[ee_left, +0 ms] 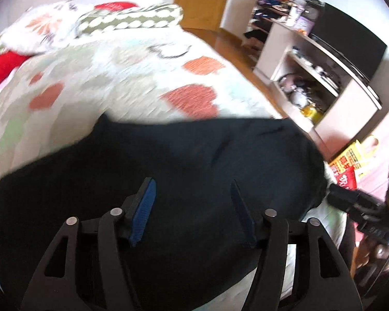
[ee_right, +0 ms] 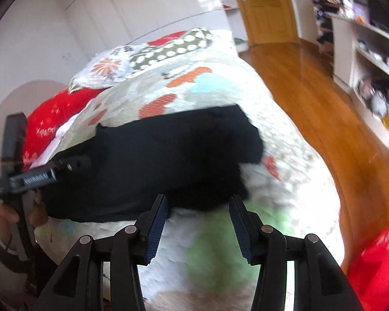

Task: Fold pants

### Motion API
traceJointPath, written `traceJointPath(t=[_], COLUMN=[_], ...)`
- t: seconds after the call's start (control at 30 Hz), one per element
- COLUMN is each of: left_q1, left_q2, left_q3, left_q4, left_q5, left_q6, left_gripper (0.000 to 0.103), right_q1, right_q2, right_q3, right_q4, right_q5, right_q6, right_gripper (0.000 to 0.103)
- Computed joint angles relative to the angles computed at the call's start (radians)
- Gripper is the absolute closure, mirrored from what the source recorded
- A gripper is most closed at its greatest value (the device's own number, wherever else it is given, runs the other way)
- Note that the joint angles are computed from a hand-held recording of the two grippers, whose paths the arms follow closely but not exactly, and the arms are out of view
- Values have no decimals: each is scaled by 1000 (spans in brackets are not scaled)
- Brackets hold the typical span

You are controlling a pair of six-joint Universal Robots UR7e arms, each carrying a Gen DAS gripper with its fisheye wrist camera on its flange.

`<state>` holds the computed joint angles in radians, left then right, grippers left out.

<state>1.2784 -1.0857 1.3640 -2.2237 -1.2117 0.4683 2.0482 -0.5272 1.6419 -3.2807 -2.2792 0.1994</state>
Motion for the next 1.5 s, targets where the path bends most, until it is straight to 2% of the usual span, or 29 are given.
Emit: traceJointPath(t=[0.1, 0.2, 0.33, 0.43, 0.53, 0.6, 0.63, 0.67, 0.77, 0.83, 0.9, 0.97, 1.07, 1.1, 1.2, 1.3, 1.4, 1.5], left_q1=[-20, -41, -63, -69, -74, -84, -86, -91, -94, -96, -100, -107, -113, -111, -98, -111, -138, -162], left_q2=[41, 75, 58, 17, -17, -25, -23, -19, -8, 9, 27, 52, 78, 80, 73, 60, 34, 49], left_q3=[-44, -67, -20, 35, 80, 104, 107, 110, 106, 98, 92, 88, 83, 78, 69, 103, 178, 211], left_q4=[65, 115, 124, 121, 117, 98, 92, 85, 71, 60, 49, 35, 44, 58, 84, 66, -12, -73], left_q5=[-64, -82, -115, -127, -128, -117, -111, -109, -150, -170, -163, -137, -86, -89, -143, -124, -78, -3], left_q6=[9, 10, 57, 124, 191, 208, 208, 207, 214, 210, 189, 170, 146, 140, 142, 168, 252, 283], left_gripper=[37, 37, 37, 37, 37, 37, 37, 37, 37, 37, 37, 37, 37, 37, 37, 37, 37, 37], right_q1=[-19, -33, -43, -70, -118, -148, -150, -147, -130, -131, -134, -149, -164, -166, -171, -187, -183, -174], right_q2=[-8, -10, -19, -39, -50, -46, -43, -39, -43, -51, -53, -46, -42, -48, -71, -96, -115, -133], right_q3=[23, 27, 23, 32, 22, -6, -20, -30, -24, -20, -35, -76, -106, -98, -26, 5, 53, 88], right_q4=[-56, -79, -96, -110, -121, -82, -65, -62, -150, -184, -186, -124, -43, -42, -167, -126, -188, -212], right_q5=[46, 66, 62, 89, 179, 239, 245, 247, 268, 297, 316, 355, 346, 342, 321, 319, 306, 288], right_q6=[17, 32, 45, 88, 129, 132, 118, 96, 42, 43, 47, 56, 143, 163, 171, 249, 255, 248], right_gripper=[54, 54, 54, 53, 53, 53, 57, 68, 74, 77, 78, 78, 78, 78, 78, 78, 76, 73])
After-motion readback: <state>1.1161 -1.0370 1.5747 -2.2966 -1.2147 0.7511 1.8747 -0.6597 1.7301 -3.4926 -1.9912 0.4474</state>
